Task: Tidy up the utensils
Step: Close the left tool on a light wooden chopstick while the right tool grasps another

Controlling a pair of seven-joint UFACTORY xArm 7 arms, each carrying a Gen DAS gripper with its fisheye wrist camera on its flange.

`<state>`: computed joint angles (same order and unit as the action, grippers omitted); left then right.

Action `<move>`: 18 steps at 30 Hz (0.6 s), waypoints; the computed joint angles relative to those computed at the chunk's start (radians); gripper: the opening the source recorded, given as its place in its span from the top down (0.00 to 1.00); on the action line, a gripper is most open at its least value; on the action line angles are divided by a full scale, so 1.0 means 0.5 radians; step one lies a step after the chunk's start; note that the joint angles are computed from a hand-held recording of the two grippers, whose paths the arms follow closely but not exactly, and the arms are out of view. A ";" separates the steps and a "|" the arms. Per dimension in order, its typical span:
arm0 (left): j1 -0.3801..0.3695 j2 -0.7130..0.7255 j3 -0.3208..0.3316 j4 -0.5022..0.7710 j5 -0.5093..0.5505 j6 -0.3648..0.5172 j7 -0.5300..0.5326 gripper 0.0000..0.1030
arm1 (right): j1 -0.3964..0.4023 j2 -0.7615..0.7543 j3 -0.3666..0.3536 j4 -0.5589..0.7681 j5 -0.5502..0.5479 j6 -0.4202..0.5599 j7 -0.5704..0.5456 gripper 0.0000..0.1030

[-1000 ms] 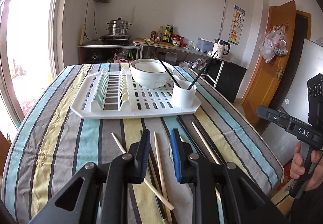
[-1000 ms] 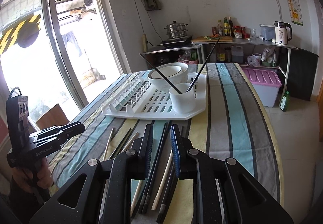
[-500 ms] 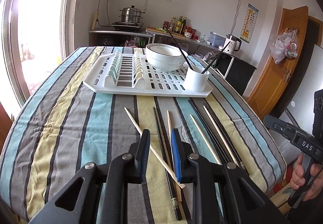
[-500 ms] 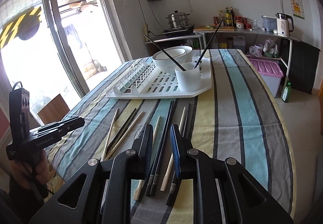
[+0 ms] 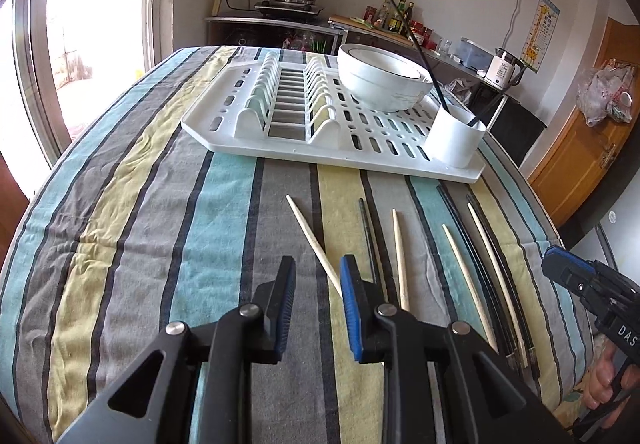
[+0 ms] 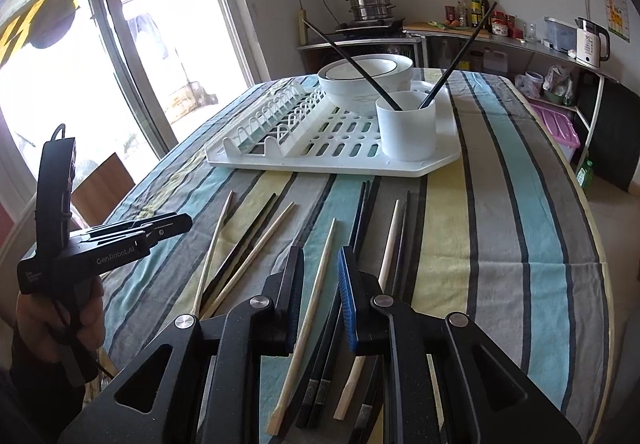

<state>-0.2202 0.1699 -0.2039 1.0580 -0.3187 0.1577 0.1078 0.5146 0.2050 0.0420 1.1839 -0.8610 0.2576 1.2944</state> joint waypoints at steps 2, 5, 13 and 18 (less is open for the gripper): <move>-0.003 0.041 0.020 0.058 0.018 0.053 -0.042 0.76 | -0.034 0.083 0.048 0.085 0.159 0.045 -0.177 0.82; -0.017 0.107 0.050 0.153 0.073 0.139 -0.125 0.76 | -0.049 0.192 0.072 0.194 0.368 0.085 -0.420 0.83; -0.059 0.221 0.115 0.313 0.275 0.263 -0.357 0.76 | -0.002 0.388 0.023 0.417 0.738 0.238 -0.788 0.84; -0.081 0.282 0.145 0.399 0.387 0.338 -0.470 0.76 | 0.025 0.459 -0.008 0.526 0.841 0.331 -0.897 0.85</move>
